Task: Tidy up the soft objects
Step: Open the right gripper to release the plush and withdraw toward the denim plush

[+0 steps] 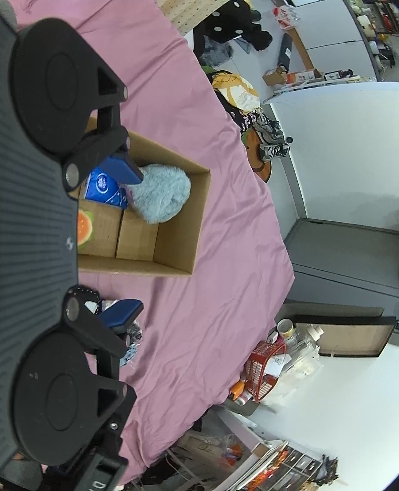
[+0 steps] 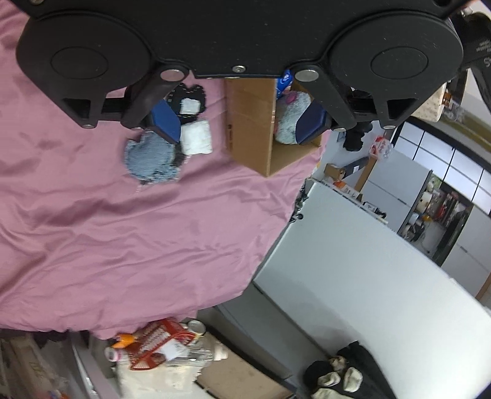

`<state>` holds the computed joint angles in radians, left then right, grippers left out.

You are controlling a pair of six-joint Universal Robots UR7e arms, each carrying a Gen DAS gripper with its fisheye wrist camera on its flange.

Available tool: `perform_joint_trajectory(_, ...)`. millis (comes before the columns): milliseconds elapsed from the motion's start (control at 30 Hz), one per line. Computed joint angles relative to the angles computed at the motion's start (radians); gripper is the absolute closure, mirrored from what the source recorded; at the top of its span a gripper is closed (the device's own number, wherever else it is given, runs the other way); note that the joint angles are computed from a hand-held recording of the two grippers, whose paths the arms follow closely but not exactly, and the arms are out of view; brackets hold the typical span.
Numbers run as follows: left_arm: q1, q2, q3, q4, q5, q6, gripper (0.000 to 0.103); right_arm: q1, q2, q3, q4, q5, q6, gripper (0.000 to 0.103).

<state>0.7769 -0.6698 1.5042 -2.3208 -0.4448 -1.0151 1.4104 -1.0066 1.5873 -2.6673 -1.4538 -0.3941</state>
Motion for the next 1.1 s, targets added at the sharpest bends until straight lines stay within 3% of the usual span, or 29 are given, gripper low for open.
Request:
perform_joint_trajectory(133, -0.015, 0.021, -0.02, 0.024, 0.014, -0.012, 0.022, -0.015, -0.01, -0.016, 0.038, 0.003, 0.001, 0.012)
perform_joint_trajectory(267, -0.028, 0.051, -0.076, 0.169, 0.042, -0.063, 0.015, -0.029, -0.026, -0.014, 0.042, 0.014, -0.006, 0.007)
perform_joint_trajectory(400, -0.035, 0.081, -0.102, 0.155, 0.033, -0.034, 0.014, -0.042, -0.033, -0.028, 0.078, 0.019, -0.027, 0.0)
perform_joint_trajectory(500, -0.04, 0.102, -0.128, 0.173, 0.024, -0.046, 0.009, -0.049, -0.037, -0.044, 0.103, 0.016, -0.035, 0.0)
perform_joint_trajectory(600, -0.049, 0.131, -0.183, 0.298, 0.046, -0.125, 0.007, -0.063, -0.046, -0.053, 0.125, 0.033, -0.038, 0.0)
perform_joint_trajectory(1100, -0.047, 0.23, -0.287, 0.311, 0.013, -0.133, 0.007, -0.115, -0.016, -0.122, 0.157, 0.07, 0.053, 0.0)
